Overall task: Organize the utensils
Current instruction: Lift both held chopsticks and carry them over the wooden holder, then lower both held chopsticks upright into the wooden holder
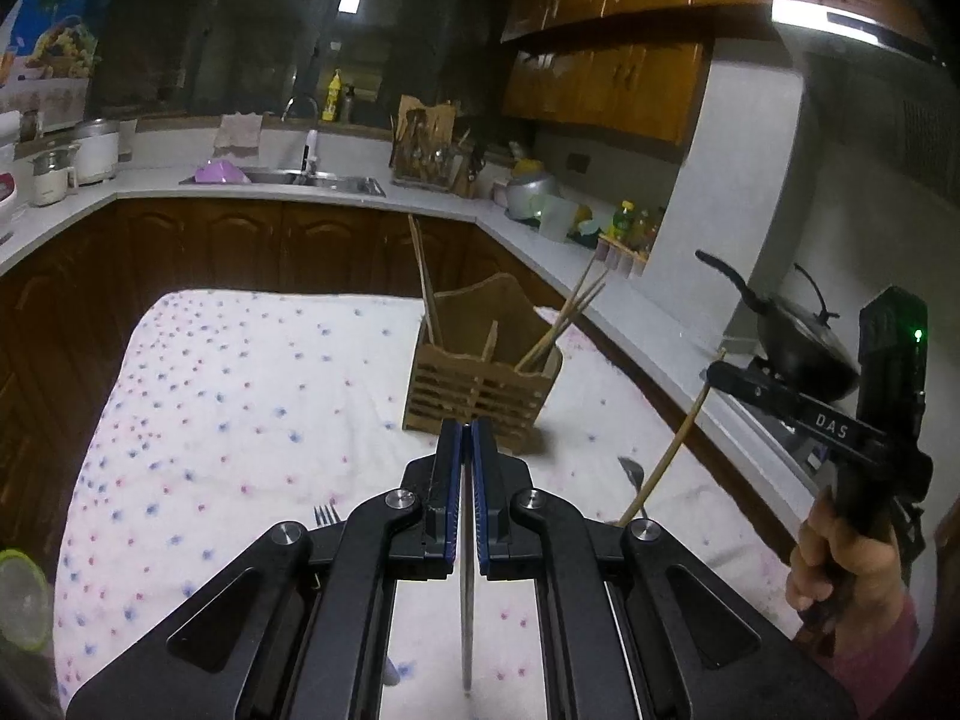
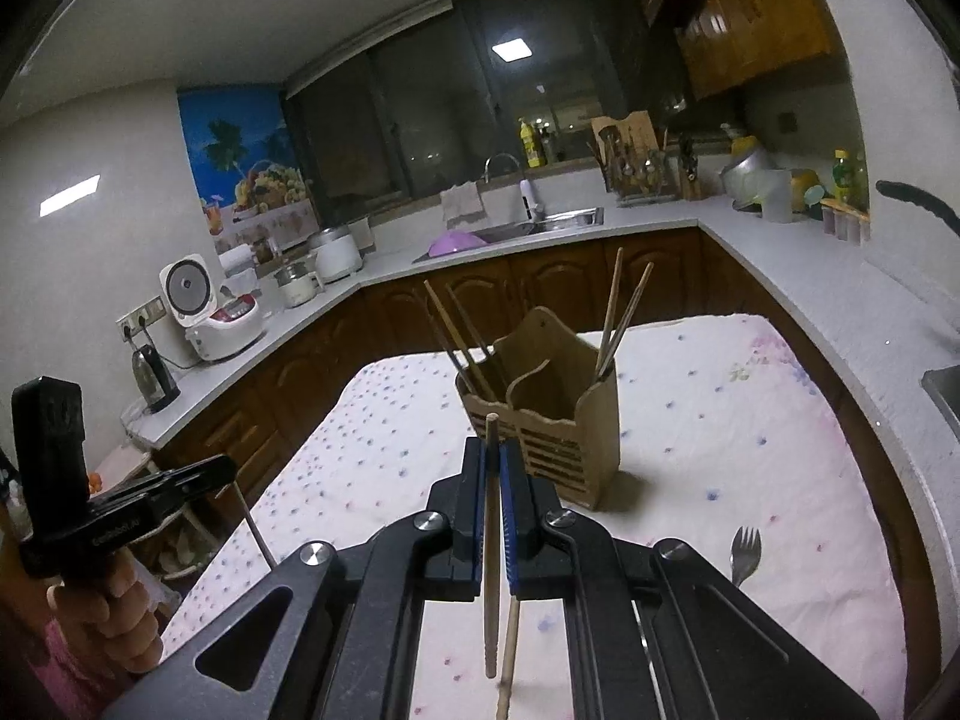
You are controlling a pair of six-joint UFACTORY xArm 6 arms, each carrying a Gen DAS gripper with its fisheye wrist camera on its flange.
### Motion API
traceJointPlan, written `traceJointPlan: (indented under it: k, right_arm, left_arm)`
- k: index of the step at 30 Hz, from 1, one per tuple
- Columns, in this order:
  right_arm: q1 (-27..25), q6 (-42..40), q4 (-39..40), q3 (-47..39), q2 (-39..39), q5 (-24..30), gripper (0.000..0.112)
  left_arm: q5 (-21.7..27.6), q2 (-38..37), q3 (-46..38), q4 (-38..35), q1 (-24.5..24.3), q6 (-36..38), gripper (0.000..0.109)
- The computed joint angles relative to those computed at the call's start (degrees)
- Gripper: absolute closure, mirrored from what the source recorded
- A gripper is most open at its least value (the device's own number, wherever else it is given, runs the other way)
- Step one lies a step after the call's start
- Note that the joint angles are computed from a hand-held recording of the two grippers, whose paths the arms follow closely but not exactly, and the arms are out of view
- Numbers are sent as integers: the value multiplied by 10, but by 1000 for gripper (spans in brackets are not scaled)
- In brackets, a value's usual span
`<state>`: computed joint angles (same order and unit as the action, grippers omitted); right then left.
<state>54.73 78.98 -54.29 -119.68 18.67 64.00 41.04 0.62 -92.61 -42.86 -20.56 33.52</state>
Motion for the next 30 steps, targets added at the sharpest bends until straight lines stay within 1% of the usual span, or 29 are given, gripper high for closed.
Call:
traceJointPlan:
  k: [8,17,24,26,30]
  right_arm:
    - [-6,11,-18,4,-6,2,107]
    - [-14,1,-36,-25,7,8,107]
    - [-26,0,-58,-46,13,7,107]
    - [-30,-7,-64,-64,22,10,107]
    - [-43,-31,-68,-120,51,11,107]
  left_arm:
    - [-33,24,-38,-3,-7,-1,106]
    - [-56,62,-100,-4,-19,-3,106]
    - [-65,117,-181,-1,-25,-19,106]
    - [-66,141,-218,2,-27,-30,106]
    - [-64,202,-319,14,-30,-57,106]
